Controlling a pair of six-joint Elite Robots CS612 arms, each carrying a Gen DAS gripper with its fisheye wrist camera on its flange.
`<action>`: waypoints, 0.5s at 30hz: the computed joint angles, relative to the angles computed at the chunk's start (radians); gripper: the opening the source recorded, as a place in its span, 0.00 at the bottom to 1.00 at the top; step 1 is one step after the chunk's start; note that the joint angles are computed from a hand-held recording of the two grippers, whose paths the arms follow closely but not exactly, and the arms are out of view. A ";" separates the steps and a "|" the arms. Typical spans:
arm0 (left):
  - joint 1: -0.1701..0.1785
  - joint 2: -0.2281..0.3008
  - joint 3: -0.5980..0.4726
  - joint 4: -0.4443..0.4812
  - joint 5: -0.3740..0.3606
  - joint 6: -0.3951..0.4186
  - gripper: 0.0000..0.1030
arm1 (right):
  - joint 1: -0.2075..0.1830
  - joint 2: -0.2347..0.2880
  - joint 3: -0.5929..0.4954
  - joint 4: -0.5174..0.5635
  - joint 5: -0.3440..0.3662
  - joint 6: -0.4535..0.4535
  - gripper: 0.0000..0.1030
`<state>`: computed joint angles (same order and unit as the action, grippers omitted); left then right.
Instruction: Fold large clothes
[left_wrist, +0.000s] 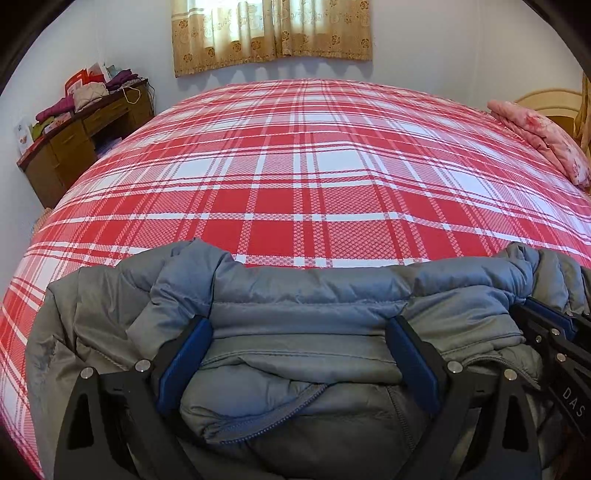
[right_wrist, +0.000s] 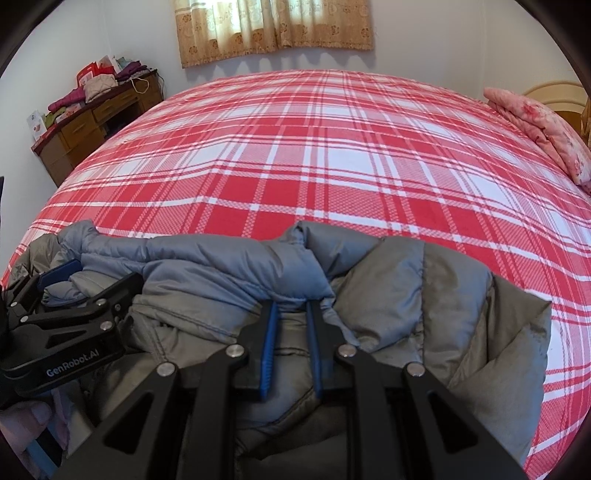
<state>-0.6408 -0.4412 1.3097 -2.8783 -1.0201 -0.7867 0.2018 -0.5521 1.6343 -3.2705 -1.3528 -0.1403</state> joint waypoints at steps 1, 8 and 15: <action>0.000 0.000 0.000 0.001 0.001 0.001 0.93 | 0.000 0.000 -0.001 0.002 -0.001 0.000 0.18; -0.002 0.002 -0.008 0.020 0.013 0.001 0.94 | 0.001 0.001 -0.002 0.002 -0.002 0.000 0.18; -0.006 -0.061 0.028 0.071 -0.013 0.064 0.97 | -0.033 -0.073 0.053 0.063 0.046 -0.044 0.44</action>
<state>-0.6465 -0.5023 1.3376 -2.8069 -1.0327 -0.7226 0.1686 -0.6251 1.6869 -3.2077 -1.3068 -0.1847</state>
